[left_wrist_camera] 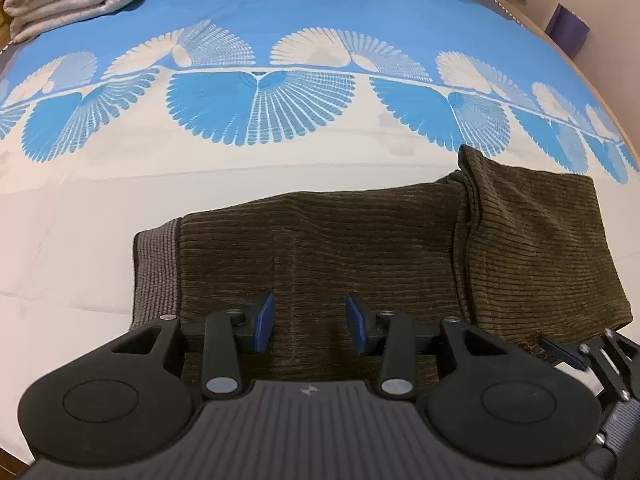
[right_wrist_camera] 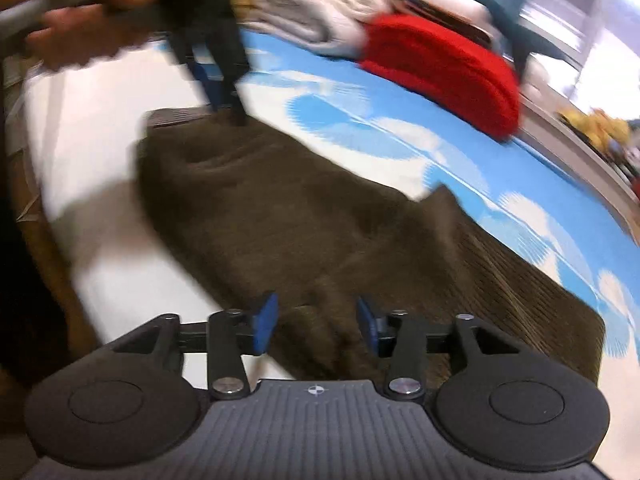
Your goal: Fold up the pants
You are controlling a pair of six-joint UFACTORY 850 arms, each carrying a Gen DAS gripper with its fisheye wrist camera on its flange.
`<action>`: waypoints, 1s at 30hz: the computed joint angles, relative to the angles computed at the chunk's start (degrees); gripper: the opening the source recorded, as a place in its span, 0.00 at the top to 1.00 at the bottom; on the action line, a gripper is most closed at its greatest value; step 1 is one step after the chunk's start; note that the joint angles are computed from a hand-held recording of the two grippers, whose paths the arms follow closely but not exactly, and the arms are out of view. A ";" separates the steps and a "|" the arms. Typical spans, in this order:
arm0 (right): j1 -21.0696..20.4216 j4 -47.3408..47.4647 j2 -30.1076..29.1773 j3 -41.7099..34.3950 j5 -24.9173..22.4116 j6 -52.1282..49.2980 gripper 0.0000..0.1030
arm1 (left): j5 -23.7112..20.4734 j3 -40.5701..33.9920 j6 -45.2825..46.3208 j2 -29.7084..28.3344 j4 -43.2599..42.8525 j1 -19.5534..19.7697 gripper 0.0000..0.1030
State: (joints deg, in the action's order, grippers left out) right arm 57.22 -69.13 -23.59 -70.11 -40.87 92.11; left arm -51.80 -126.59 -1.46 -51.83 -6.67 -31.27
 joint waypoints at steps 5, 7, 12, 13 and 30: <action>-2.26 2.15 -3.03 -2.95 3.68 -1.05 0.55 | -1.35 -2.32 -0.26 -1.70 1.63 -0.89 0.58; -3.26 4.05 -2.87 -3.09 5.91 -1.23 0.89 | -1.39 -2.60 -0.22 -1.93 1.80 -0.96 0.58; -1.55 -0.99 1.30 -0.76 6.70 1.31 0.90 | -1.25 -3.26 -0.25 -2.16 1.31 -0.98 0.58; -1.09 0.02 1.52 -0.41 7.03 -0.50 0.89 | -1.53 -3.85 -0.29 -2.47 1.22 -1.07 0.58; -0.42 -2.38 12.89 12.87 -8.60 30.60 0.83 | -12.63 -20.85 20.99 -12.37 -17.25 -6.26 0.58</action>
